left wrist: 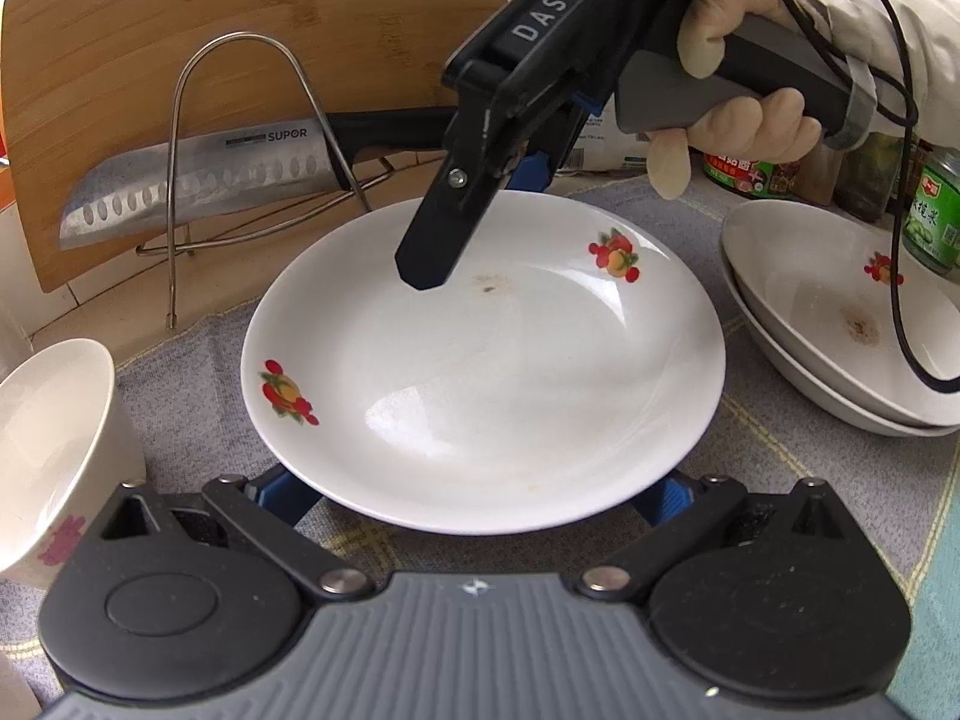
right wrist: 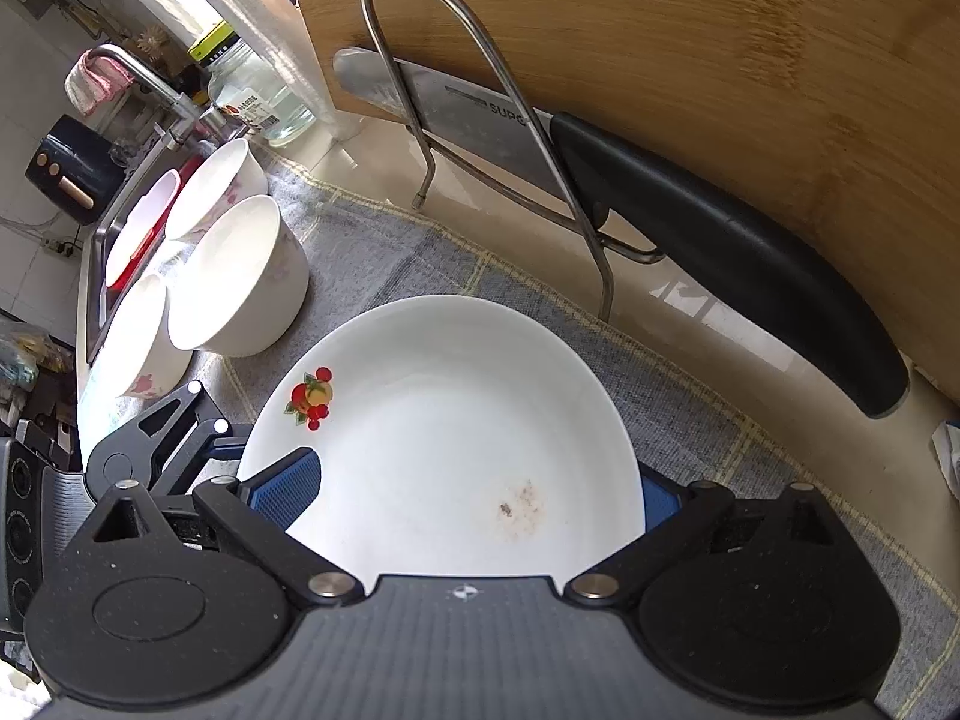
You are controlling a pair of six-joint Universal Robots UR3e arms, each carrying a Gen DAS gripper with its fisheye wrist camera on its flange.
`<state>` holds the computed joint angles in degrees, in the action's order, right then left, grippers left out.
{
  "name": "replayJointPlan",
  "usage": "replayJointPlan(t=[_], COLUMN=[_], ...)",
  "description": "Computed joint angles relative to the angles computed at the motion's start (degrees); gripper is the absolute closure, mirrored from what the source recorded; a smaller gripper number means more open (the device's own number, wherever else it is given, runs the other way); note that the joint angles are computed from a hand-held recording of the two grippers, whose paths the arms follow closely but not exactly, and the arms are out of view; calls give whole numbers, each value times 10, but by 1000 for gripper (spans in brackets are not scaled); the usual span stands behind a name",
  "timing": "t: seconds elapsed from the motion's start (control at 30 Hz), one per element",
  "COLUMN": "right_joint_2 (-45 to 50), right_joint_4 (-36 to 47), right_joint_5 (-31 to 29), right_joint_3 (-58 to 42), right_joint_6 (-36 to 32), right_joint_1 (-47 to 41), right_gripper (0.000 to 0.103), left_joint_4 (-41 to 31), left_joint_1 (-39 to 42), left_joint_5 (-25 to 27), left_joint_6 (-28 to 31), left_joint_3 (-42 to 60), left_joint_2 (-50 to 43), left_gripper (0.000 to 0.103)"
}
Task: Organize plates and bowls
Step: 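Lift the flower-print plate with the right tool and carry it toward the stack, then lower the flower-print plate onto the plate stack with the right tool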
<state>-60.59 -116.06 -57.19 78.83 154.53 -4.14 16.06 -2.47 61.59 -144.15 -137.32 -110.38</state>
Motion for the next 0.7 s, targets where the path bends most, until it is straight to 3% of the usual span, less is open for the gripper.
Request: replayJointPlan(t=[0.7], right_joint_2=[-112], right_joint_4=[-21], right_joint_5=[11], right_joint_3=[108], right_joint_6=[-4], right_joint_1=[-3], right_gripper=[0], left_joint_4=[-139], left_joint_1=[29], left_joint_5=[-34], left_joint_6=[57], left_joint_3=[-45], left_joint_2=[150], left_gripper=[1])
